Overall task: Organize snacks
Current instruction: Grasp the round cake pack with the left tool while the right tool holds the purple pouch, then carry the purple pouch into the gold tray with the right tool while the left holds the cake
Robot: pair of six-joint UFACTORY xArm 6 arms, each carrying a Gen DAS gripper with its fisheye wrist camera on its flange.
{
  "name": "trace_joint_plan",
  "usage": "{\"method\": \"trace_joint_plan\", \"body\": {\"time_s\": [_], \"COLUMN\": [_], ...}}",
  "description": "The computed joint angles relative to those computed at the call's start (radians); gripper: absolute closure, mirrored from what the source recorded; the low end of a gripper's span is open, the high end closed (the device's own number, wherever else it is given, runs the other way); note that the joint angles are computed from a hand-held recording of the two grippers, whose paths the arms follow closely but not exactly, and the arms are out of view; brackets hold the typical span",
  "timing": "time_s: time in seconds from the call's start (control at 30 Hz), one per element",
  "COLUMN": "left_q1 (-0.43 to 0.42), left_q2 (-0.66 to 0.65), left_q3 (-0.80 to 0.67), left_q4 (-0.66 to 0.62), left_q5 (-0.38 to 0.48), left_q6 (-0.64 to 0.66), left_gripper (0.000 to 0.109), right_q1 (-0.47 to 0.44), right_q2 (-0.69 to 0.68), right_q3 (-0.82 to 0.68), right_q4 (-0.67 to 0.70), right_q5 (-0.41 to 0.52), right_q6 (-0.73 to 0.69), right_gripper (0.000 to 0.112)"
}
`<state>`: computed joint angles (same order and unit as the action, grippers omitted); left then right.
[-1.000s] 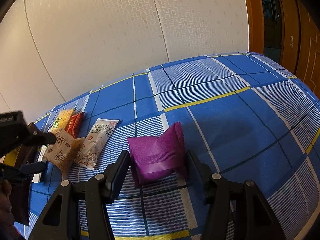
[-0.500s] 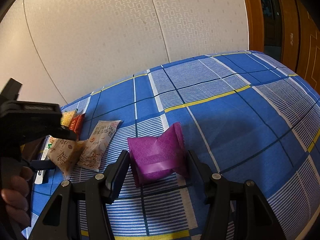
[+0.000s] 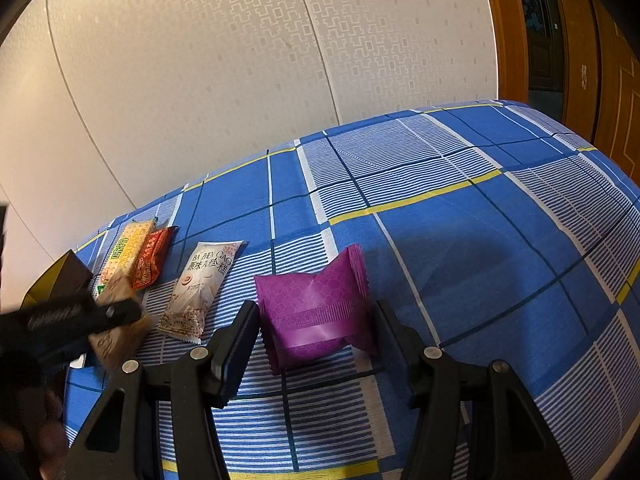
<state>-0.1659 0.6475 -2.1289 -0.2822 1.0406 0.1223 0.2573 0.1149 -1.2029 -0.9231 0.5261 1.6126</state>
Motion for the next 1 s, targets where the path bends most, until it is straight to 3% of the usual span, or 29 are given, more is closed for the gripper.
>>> {"method": "trace_joint_plan", "body": {"time_s": [0.27,0.63,1.0], "left_q1": [0.028,0.057,0.088], "left_q2": [-0.178,-0.289,-0.458], "left_q3": [0.278,0.439,0.702], "left_q4": [-0.105,-0.169,-0.243], "left_q5": [-0.123,-0.198,-0.314], "left_q6": [0.185,0.349,0.542], "left_gripper": [0.051,0.051,0.051], "right_q1": [0.001,0.018,0.022], "right_q2": [0.004,0.011,0.011], "right_q3": [-0.005,-0.021,-0.021], "right_q4": [0.005,0.016,0.015], "right_q5": [0.006,0.051,0.062], "right_q6": [-0.01,-0.07,-0.091], "right_gripper": [0.053,0.053,0.054]}}
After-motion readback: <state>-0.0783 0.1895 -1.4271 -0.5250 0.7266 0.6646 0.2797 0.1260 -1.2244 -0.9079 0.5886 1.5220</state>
